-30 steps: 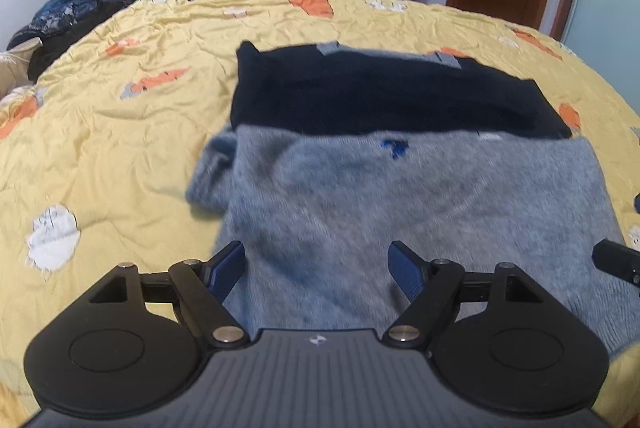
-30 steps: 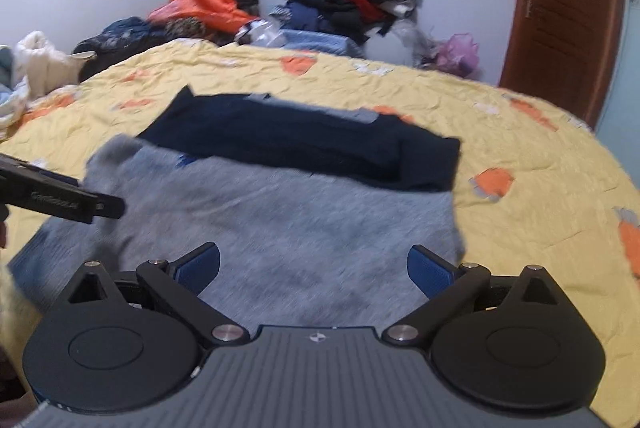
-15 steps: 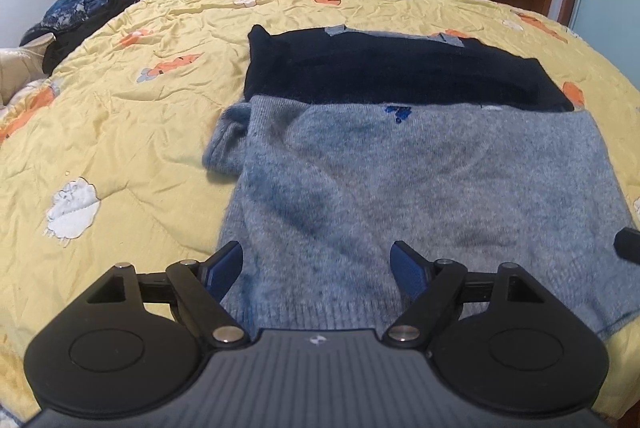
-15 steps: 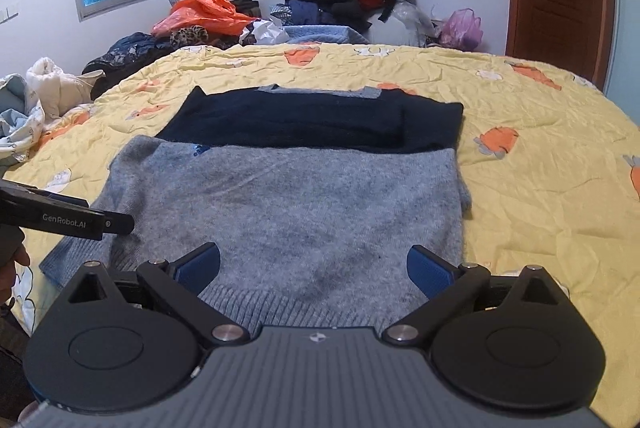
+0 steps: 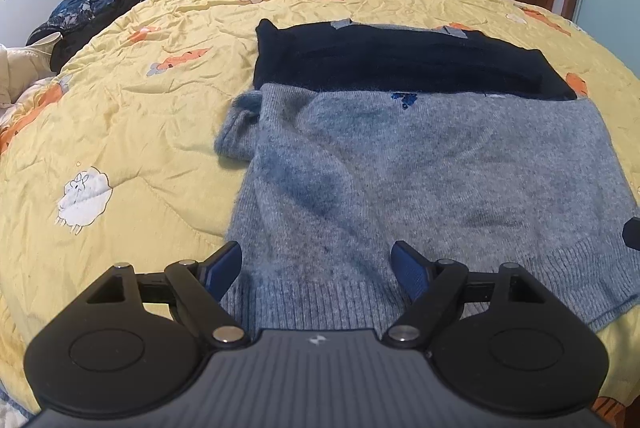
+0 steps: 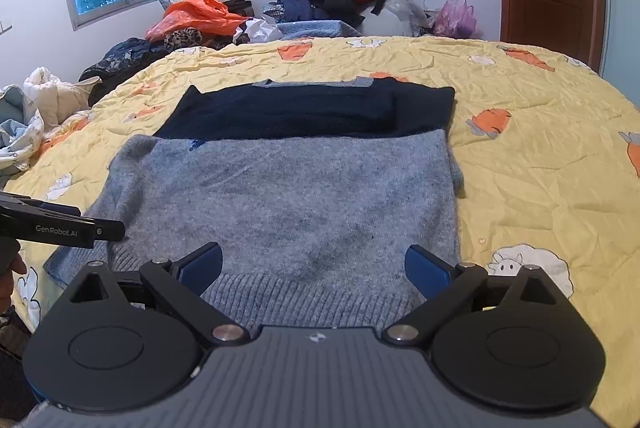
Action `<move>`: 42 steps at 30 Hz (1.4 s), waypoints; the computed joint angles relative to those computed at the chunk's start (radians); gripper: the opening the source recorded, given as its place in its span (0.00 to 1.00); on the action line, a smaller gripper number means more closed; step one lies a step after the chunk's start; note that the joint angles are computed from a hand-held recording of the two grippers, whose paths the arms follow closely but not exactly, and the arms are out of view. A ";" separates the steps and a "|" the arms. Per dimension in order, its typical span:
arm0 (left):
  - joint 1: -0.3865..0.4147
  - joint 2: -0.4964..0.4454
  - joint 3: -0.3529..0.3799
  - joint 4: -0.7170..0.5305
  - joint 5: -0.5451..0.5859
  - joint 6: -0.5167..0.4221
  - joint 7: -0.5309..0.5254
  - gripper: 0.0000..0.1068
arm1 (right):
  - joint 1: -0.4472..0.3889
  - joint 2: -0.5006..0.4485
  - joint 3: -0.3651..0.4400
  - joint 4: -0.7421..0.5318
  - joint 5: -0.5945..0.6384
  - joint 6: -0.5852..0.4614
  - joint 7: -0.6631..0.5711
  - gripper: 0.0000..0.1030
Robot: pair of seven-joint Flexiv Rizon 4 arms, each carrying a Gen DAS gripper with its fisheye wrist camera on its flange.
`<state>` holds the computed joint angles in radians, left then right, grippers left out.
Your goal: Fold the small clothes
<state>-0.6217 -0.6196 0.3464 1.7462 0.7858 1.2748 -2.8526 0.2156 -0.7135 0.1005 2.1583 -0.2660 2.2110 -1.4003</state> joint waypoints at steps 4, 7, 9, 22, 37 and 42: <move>0.000 0.002 -0.001 0.008 0.001 0.002 -0.007 0.77 | -0.005 -0.001 0.002 0.003 0.001 0.002 0.002 0.95; 0.000 0.004 -0.001 0.011 0.002 0.002 -0.011 0.77 | -0.006 -0.001 0.003 0.005 -0.002 0.004 0.001 0.95; -0.002 0.006 0.000 0.012 0.005 0.003 -0.014 0.77 | -0.009 -0.002 0.005 0.007 -0.006 0.008 0.001 0.95; 0.192 0.055 -0.026 0.241 -0.031 0.449 0.012 0.77 | -0.213 -0.024 0.093 0.017 -0.219 -0.010 0.151 0.85; 0.383 -0.027 -0.226 0.287 -0.149 0.657 0.233 0.71 | -0.261 -0.045 0.064 0.033 -0.321 -0.013 0.223 0.66; 0.249 -0.041 -0.123 0.283 -0.258 0.642 0.304 0.30 | -0.093 -0.033 -0.011 0.056 -0.146 0.028 0.099 0.25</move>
